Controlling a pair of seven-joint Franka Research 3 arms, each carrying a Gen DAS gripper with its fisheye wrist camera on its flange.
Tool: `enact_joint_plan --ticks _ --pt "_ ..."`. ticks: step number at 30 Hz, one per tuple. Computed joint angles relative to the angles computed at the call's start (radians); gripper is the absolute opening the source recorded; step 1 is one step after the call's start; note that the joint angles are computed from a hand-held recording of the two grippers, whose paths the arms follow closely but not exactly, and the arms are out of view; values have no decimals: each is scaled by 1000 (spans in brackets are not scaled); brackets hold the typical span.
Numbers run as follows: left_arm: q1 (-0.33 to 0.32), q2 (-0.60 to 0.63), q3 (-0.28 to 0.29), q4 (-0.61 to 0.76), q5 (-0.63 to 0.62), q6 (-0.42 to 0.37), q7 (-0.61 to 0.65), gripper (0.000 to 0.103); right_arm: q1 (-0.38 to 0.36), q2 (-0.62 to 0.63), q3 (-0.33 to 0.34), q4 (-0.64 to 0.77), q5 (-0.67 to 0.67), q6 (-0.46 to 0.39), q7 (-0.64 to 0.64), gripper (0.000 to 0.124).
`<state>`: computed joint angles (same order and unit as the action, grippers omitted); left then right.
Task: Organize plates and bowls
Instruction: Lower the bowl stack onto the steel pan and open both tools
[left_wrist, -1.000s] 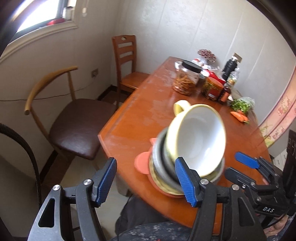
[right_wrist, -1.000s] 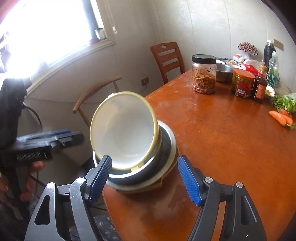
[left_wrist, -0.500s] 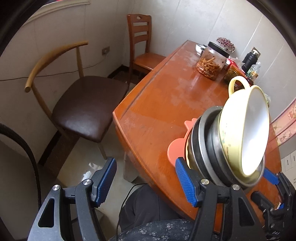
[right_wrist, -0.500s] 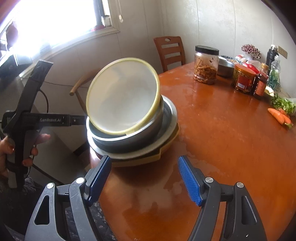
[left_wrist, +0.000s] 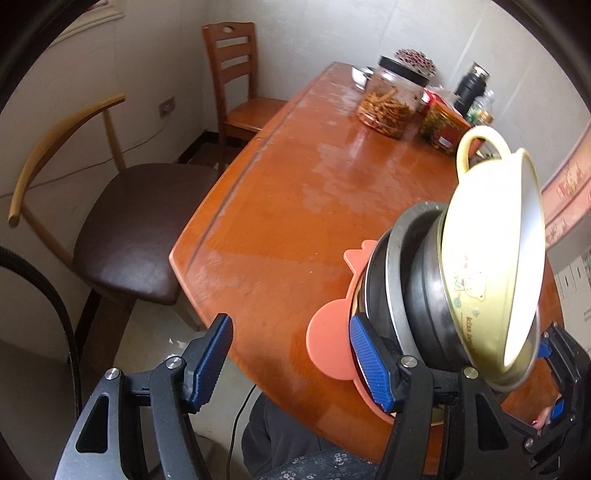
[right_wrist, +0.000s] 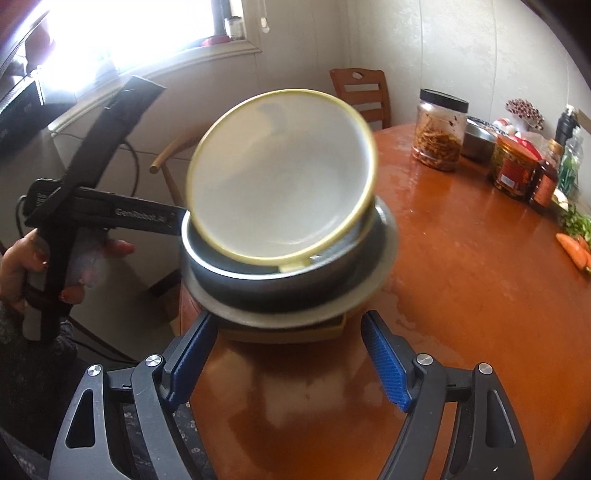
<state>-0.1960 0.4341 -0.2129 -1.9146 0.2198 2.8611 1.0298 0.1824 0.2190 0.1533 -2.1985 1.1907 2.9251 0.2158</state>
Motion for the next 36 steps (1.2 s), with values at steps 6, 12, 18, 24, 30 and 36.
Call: enact_joint_plan --ticks 6,12,18,24,30,36 --pt "-22 44 6 69 31 -23 24 65 9 31 -10 11 -110 30 98 82" --pt "-58 93 17 156 57 -67 26 64 -51 40 18 26 -55 14 59 82" --pt "-94 147 18 250 77 -107 27 61 -68 31 6 19 -12 21 23 82" --pt "-139 216 10 367 86 -160 44 60 -92 6 -15 -5 38 23 -33 83" --pt "-189 308 -8 517 70 -226 80 60 -127 -43 -59 -46 183 -4 -160 83" --pt "-268 419 -6 716 65 -318 120 60 -143 -90 -125 -92 262 -23 -239 83"
